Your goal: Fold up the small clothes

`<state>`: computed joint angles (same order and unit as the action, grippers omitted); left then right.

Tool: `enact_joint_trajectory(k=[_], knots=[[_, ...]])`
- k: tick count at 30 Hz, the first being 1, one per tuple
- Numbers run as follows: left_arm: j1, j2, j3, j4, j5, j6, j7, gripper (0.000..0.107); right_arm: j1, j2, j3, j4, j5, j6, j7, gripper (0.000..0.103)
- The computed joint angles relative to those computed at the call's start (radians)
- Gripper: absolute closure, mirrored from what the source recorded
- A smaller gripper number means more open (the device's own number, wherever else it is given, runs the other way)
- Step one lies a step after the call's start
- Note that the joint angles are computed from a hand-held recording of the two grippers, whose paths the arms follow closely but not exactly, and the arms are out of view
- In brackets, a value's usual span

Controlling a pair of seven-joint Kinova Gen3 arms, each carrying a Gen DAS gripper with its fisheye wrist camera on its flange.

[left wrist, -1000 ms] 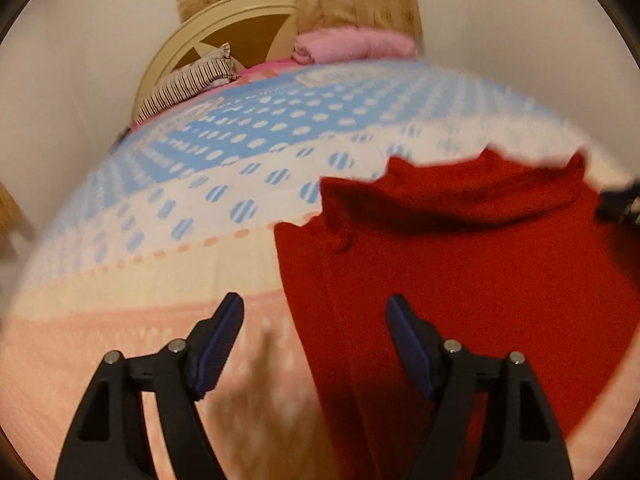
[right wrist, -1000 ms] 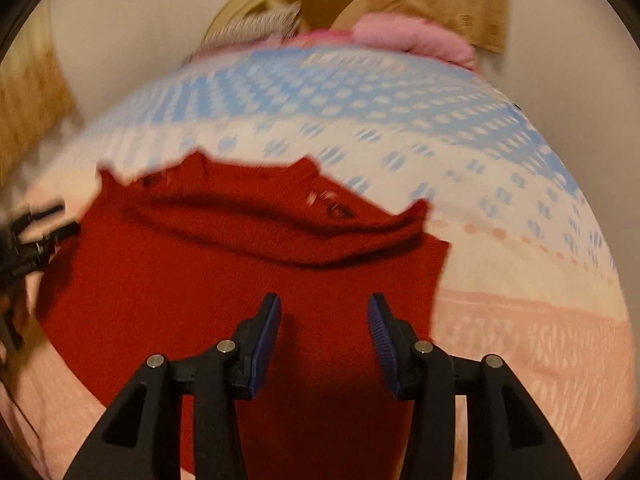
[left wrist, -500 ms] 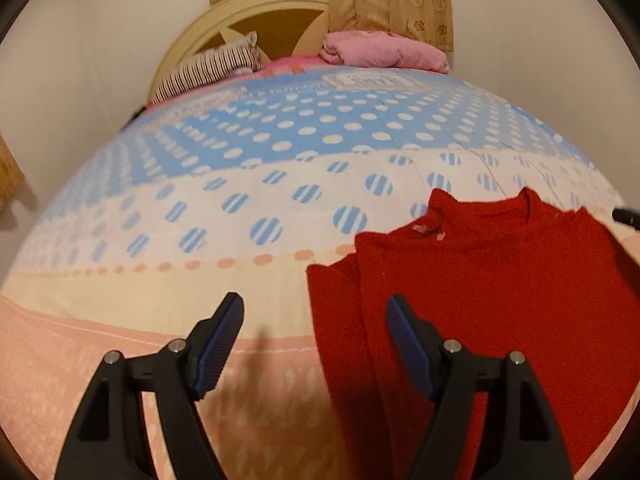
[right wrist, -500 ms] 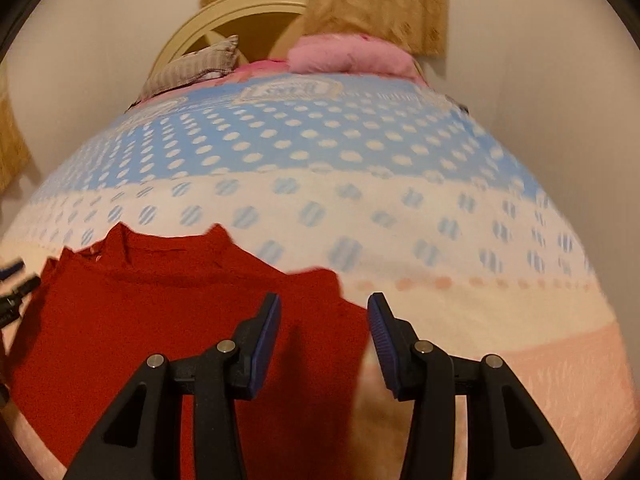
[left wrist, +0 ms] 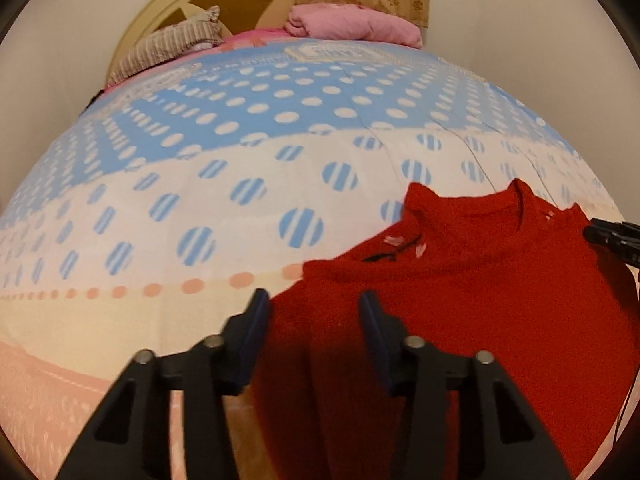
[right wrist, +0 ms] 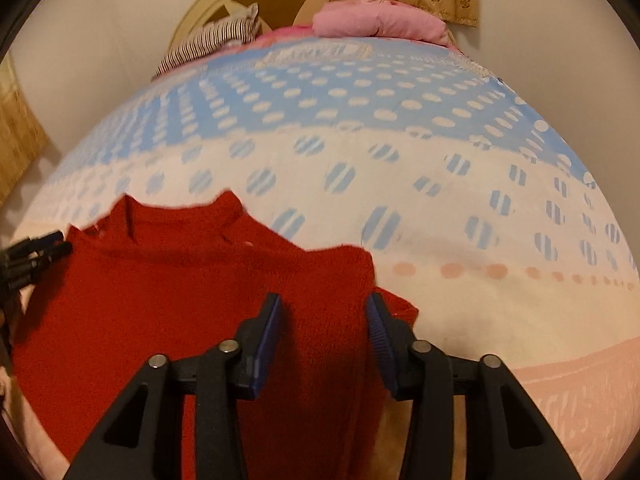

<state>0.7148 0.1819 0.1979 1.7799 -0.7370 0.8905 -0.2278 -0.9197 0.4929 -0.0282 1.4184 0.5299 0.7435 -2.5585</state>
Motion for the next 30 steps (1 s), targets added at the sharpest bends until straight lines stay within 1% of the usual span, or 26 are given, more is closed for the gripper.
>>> enact_joint_trajectory(k=[1,2,3,4,5,8,10,11,13,15,18,19,20,21,22,23,24,25,27,29,30], knots=[[-0.004,-0.002,0.001,0.007,0.000,-0.017,-0.011,0.084,0.001,-0.001,-0.001,0.005,0.001,-0.005,0.002,0.078],[-0.003,-0.003,0.003,0.014,-0.007,-0.031,-0.013,0.091,0.002,0.000,-0.002,0.006,0.002,-0.003,0.007,0.087],[0.008,-0.002,0.002,0.019,-0.029,-0.029,0.001,0.093,-0.003,0.002,0.002,0.004,0.011,0.008,0.010,0.090],[0.023,0.002,0.002,0.018,-0.055,-0.017,0.016,0.098,-0.011,0.002,0.008,0.006,0.024,0.014,0.008,0.095],[0.028,0.003,0.004,0.016,-0.066,-0.007,0.023,0.100,-0.019,0.000,0.013,0.009,0.038,0.018,0.004,0.097],[0.061,-0.010,-0.007,0.023,-0.122,0.020,0.102,0.101,-0.058,-0.013,0.040,0.028,0.106,0.019,-0.055,0.098],[0.050,-0.032,0.011,0.042,-0.170,0.015,0.164,0.101,-0.089,-0.033,0.062,0.050,0.177,0.007,-0.134,0.099],[0.057,-0.033,0.003,0.039,-0.178,0.025,0.178,0.101,-0.096,-0.035,0.063,0.048,0.203,0.017,-0.157,0.099],[0.041,-0.035,0.014,0.042,-0.191,0.019,0.199,0.101,-0.102,-0.036,0.060,0.042,0.245,0.037,-0.198,0.099],[0.031,-0.006,0.022,0.021,-0.182,0.045,0.176,0.101,-0.082,-0.023,0.037,0.019,0.240,0.061,-0.194,0.099],[0.024,0.038,0.013,0.005,-0.145,0.053,0.138,0.101,-0.042,0.026,0.004,-0.031,0.174,0.118,-0.140,0.099],[0.026,0.052,0.011,0.000,-0.138,0.060,0.130,0.098,-0.027,0.033,-0.005,-0.038,0.146,0.120,-0.121,0.098],[0.043,0.054,0.000,-0.005,-0.144,0.079,0.138,0.092,-0.011,0.037,-0.016,-0.027,0.126,0.108,-0.111,0.098],[0.058,0.054,-0.004,-0.012,-0.150,0.105,0.149,0.089,-0.013,0.027,-0.009,-0.019,0.123,0.098,-0.109,0.098],[0.077,0.055,-0.006,-0.021,-0.161,0.141,0.169,0.078,-0.034,0.011,0.015,-0.003,0.135,0.090,-0.123,0.095],[0.091,0.051,-0.004,-0.026,-0.170,0.172,0.185,0.065,-0.050,0.003,0.025,0.006,0.159,0.097,-0.151,0.084],[0.122,0.048,-0.017,-0.030,-0.179,0.213,0.210,0.058,-0.060,-0.009,0.026,0.013,0.179,0.110,-0.173,0.075],[0.137,0.036,-0.013,-0.021,-0.192,0.237,0.245,0.051,-0.077,-0.027,0.037,0.031,0.195,0.109,-0.197,0.060],[0.134,-0.010,0.032,0.014,-0.207,0.247,0.299,0.050,-0.092,-0.082,0.025,0.090,0.246,0.071,-0.263,0.058],[0.170,-0.033,0.051,0.030,-0.210,0.291,0.352,0.049,-0.095,-0.138,-0.008,0.153,0.279,0.020,-0.306,0.058],[0.175,-0.051,0.080,0.046,-0.207,0.301,0.386,0.048,-0.100,-0.162,-0.024,0.184,0.298,-0.004,-0.332,0.058]])
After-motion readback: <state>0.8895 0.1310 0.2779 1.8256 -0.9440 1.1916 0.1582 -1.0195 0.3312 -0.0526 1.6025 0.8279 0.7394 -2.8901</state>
